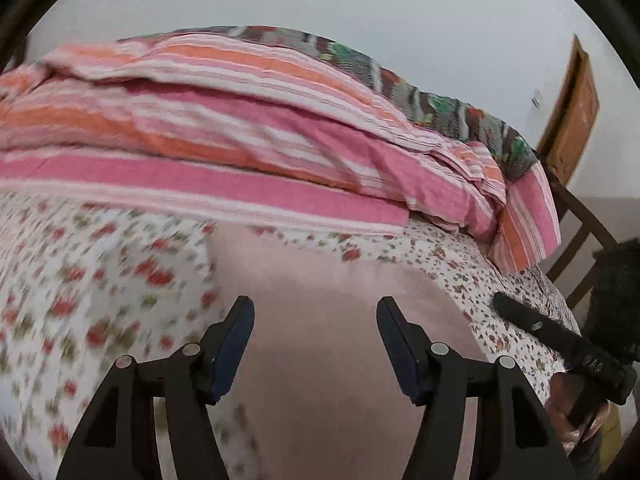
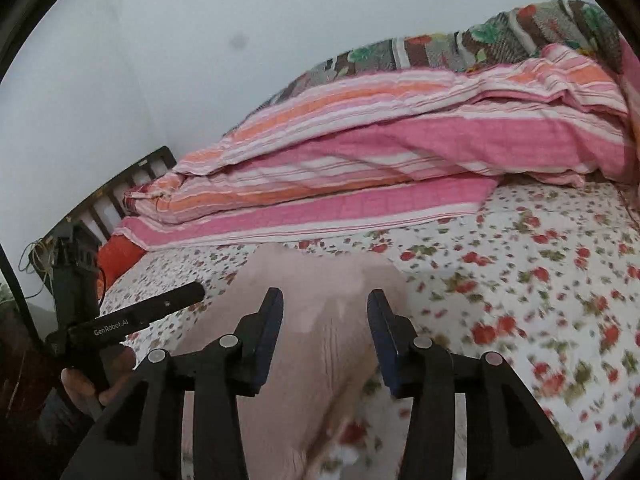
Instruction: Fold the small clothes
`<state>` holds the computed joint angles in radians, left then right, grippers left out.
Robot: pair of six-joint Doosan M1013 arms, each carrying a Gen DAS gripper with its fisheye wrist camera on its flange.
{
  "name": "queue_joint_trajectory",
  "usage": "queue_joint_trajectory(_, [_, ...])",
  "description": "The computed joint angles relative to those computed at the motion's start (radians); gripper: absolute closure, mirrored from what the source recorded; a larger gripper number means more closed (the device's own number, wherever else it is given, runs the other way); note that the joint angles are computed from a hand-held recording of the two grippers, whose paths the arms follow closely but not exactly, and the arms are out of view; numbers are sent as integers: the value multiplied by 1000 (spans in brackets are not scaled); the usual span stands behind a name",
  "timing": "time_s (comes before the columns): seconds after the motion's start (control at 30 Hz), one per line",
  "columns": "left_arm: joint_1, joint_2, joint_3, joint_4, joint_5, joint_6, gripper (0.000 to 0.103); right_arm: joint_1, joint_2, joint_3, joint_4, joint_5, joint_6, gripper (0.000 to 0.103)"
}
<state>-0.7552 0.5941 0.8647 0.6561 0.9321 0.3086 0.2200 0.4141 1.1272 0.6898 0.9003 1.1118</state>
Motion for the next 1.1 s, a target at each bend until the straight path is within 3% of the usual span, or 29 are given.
queue_joint_trajectory(0.07, [20,19,-32,-66,-13,79,52,11,37,-46,-52,45,17,59])
queue_joint_trajectory(0.13, [42,54,-83,-123,26,149,53,26,68,-71,-112,76,52,59])
queue_joint_trajectory(0.2, [52,83,-120,-134,87,167,59,34,83,-66,-156,81,82,59])
queue_joint_trajectory(0.33, [60,86,-83,-126,86,104,72,33,84,-50,-149,57,82,60])
queue_joint_trajectory(0.47, [54,88,-80,-97,91,95,72,48,66,-13,-185,-9,71,60])
queue_joint_trajectory(0.93, [42,92,-86,-65,120,108,69,47,65,-12,-189,-22,68,58])
queue_joint_trajectory(1.03, [39,86,-75,-62,106,106,64,45,66,-12,-187,-22,66,57])
queue_joint_trajectory(1.1, [38,67,-41,-67,54,108,52,46,66,-12,-186,-22,67,57])
